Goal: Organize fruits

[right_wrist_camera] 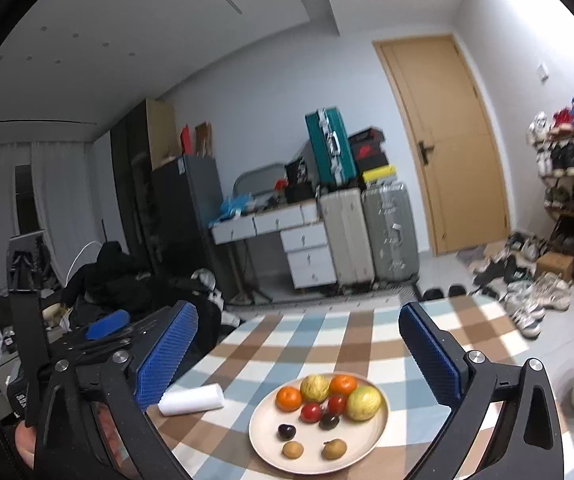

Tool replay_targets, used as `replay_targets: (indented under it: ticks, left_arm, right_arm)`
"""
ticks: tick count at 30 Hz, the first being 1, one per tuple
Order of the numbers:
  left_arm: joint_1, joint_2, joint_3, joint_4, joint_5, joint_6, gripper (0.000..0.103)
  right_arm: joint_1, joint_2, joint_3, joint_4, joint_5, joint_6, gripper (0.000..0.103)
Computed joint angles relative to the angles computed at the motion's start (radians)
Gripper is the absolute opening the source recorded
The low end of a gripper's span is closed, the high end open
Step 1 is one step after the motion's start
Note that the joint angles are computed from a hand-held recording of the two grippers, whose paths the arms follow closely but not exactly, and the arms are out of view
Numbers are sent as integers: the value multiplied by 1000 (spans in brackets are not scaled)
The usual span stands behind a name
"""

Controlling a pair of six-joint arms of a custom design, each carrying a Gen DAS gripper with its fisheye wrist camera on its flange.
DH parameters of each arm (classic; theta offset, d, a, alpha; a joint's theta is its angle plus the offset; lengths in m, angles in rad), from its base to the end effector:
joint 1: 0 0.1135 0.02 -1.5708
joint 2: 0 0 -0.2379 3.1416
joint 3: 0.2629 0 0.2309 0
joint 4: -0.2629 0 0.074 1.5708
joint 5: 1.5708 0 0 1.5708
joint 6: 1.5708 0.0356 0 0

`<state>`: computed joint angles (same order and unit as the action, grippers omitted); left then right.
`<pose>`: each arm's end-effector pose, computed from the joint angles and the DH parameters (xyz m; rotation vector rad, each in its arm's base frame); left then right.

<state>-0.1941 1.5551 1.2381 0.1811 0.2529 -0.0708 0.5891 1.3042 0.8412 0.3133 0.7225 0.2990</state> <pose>0.3459 -0.0771 0.3242 0.2945 1.6941 -0.4123 0.2485 0.1378 0.2821 0.2836 1.6590 0.0456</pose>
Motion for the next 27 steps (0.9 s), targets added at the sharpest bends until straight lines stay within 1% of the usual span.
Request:
replay_targets:
  ticks: [4, 7, 9, 13, 15, 17, 19, 20, 22, 24, 27]
  left_arm:
    - [31, -96, -88, 48, 26, -4, 102]
    - [66, -169, -163, 95, 68, -12, 102]
    - [83, -198, -184, 94, 92, -9, 102]
    - [106, -236, -225, 74, 129, 26, 102]
    - [127, -248, -258, 73, 171, 41, 102]
    - [145, -236, -253, 30, 205, 68, 102]
    - [163, -223, -267, 29, 220, 68, 102]
    - [175, -221, -295, 50, 221, 61, 102]
    - [182, -189, -325, 106, 211, 57, 102]
    - [182, -165, -367, 157, 193, 72, 102]
    - [174, -107, -387, 217, 181, 96, 102]
  right_arm:
    - [106, -29, -20, 37, 152, -90, 103]
    - [179, -35, -53, 130, 248, -187, 103]
    - [228, -44, -85, 211, 317, -252, 103]
    - [296, -60, -124, 295, 403, -315, 103]
    - [324, -63, -142, 333, 446, -348, 103]
    - [346, -59, -160, 366, 485, -382, 103]
    - [375, -50, -184, 410, 528, -415, 103]
    - [387, -44, -195, 415, 552, -412, 103]
    - [404, -30, -210, 400, 585, -367, 103]
    - [420, -14, -219, 332, 607, -286, 103]
    - [428, 44, -239, 356, 639, -275, 103]
